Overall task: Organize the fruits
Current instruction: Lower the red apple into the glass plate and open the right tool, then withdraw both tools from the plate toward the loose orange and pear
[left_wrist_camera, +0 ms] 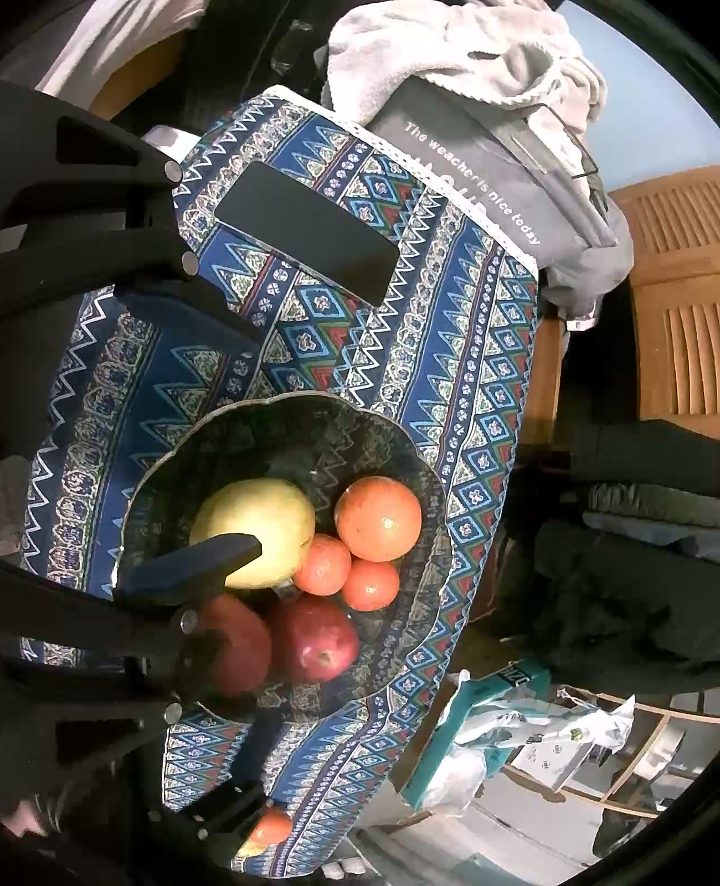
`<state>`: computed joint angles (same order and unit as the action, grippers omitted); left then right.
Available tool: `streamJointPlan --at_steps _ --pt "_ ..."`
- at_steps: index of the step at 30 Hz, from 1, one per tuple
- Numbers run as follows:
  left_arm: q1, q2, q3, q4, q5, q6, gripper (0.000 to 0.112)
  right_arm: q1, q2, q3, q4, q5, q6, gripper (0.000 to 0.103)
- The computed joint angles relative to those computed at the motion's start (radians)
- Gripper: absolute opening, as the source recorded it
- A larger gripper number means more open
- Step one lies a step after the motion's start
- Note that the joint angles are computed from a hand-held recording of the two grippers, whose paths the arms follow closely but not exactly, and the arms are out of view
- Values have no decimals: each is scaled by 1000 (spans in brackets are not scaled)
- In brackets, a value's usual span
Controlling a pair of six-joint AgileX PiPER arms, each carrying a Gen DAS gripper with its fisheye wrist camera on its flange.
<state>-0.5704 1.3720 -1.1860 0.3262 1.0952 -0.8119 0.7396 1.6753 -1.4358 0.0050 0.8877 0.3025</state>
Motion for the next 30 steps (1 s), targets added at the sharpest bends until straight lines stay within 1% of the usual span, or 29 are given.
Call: streamJointPlan --at_steps 2,7,14,19,22,24,28,30 --pt "-4 -3 -2 1 -1 -2 69 -6 -14 -6 4 -12 2 78" --pt "-14 -7 -13 8 6 -5 69 -13 -49 -32 -68 9 56 78" --pt "-58 -5 -56 28 24 -23 70 -17 -97 -84 -201 99 151 78" --pt "-105 0 -101 55 45 -38 71 -12 -143 -105 -279 137 189 78" --pt "-132 1 -129 72 60 -47 71 9 -168 -118 -352 173 216 78" --pt "-147 1 -148 81 66 -54 74 13 -187 -118 -371 184 219 78" --pt "-196 8 -201 117 91 -71 75 27 -221 -123 -427 214 235 78" --pt "-223 14 -227 137 99 -84 80 34 -237 -121 -454 229 248 78"
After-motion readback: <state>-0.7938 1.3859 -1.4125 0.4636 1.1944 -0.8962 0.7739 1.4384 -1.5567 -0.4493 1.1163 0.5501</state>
